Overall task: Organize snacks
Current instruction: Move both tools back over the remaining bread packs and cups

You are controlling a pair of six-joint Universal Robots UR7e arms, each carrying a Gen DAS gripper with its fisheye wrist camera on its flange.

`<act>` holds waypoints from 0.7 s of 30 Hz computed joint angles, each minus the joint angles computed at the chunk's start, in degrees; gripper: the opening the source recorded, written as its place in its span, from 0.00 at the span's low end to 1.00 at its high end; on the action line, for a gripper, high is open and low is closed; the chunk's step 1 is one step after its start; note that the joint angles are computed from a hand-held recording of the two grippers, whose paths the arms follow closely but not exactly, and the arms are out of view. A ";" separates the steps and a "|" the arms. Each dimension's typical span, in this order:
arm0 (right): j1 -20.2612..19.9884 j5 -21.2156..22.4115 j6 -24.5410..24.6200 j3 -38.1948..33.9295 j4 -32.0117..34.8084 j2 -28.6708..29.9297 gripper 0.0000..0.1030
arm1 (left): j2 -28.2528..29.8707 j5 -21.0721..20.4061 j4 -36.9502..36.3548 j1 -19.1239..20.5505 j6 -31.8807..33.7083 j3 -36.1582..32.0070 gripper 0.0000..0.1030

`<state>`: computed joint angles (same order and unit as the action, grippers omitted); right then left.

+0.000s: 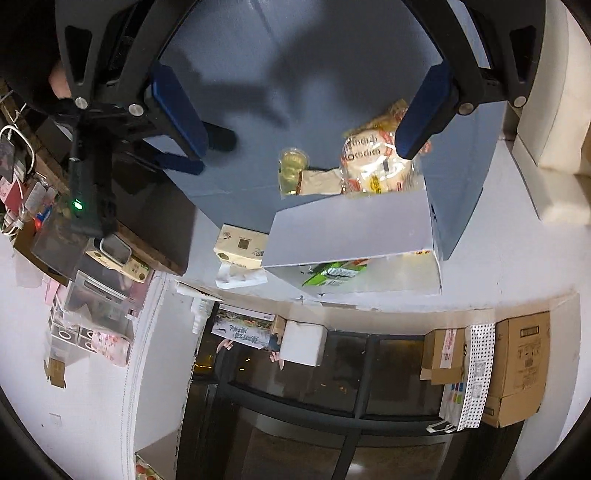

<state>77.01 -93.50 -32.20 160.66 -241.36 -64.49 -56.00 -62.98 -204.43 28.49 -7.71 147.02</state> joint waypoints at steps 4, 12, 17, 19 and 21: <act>3.80 -5.66 1.80 -4.59 8.63 -1.71 1.00 | -0.88 -0.06 0.65 0.45 -1.66 0.75 1.00; 5.61 -10.66 1.50 -14.85 20.56 -0.85 1.00 | -1.80 2.26 0.62 0.27 -3.39 1.91 1.00; 8.06 -13.93 -0.89 -21.08 24.83 2.39 1.00 | -2.14 2.81 0.69 0.53 -3.59 2.23 1.00; 8.65 -14.36 -1.20 -22.55 27.21 2.97 1.00 | -2.20 2.66 0.64 0.69 -3.72 2.37 1.00; 8.94 -14.75 -0.41 -23.40 28.97 3.53 1.00 | -2.00 2.81 0.31 0.78 -4.11 2.60 1.00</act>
<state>85.95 -108.25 -32.61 137.26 -212.39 -60.96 -58.00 -60.17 -204.12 29.28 -11.82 149.62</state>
